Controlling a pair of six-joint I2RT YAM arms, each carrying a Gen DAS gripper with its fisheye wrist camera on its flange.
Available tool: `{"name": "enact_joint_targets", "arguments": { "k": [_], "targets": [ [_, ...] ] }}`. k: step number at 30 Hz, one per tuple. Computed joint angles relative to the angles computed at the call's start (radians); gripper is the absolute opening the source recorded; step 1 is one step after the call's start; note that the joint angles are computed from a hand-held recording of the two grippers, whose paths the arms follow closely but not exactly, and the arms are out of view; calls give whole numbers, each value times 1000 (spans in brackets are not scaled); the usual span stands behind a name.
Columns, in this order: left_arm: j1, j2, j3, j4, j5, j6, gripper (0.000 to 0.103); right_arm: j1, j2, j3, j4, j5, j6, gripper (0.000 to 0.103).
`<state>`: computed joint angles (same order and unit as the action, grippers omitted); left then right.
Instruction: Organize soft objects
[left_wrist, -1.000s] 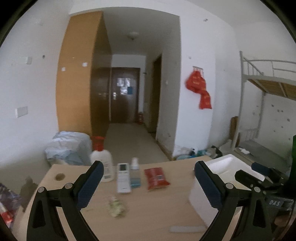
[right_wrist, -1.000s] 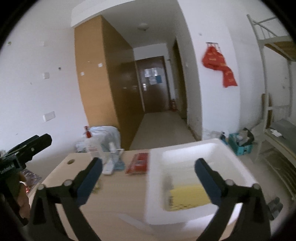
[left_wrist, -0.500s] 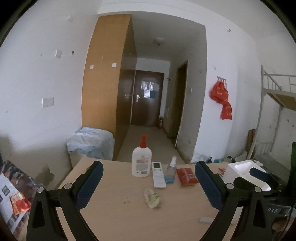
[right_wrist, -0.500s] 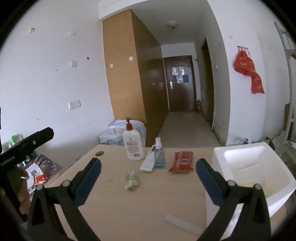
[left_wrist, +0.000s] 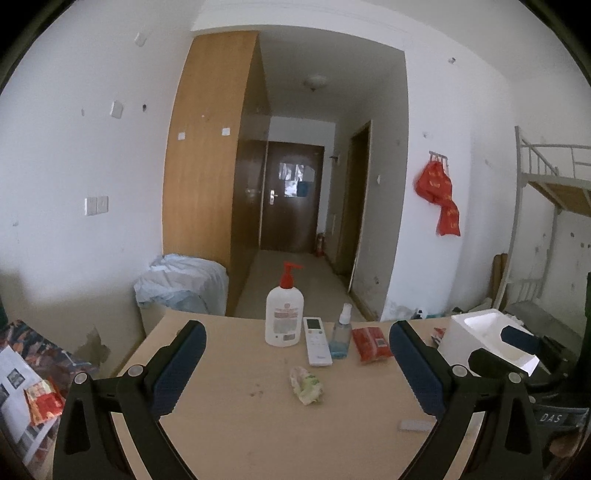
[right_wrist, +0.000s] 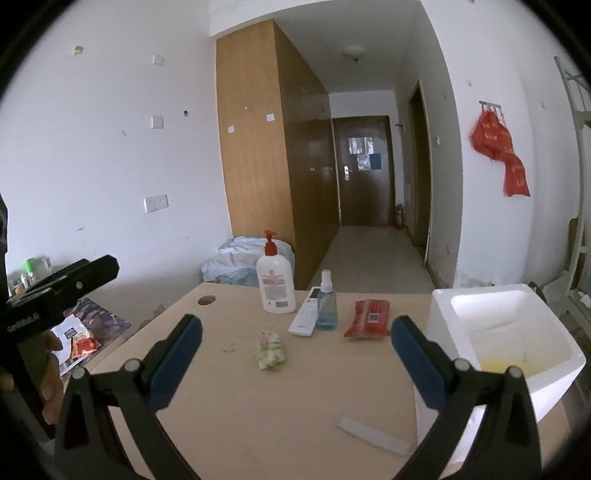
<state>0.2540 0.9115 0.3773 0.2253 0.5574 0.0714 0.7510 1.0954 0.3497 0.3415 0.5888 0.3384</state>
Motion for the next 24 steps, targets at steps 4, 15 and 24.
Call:
{"name": "enact_joint_targets", "arguments": {
  "k": [4,15,24],
  "targets": [
    [-16,-2,-8,-8,-7,7,100,6,-2,-18,14,-7,3,103],
    [-22,24,-92,58,23,23,100,56,46,-85,105,8,19,103],
    [0,98,-180,213,56,12,100,120,120,-140,206,44,28,103]
  ]
}}
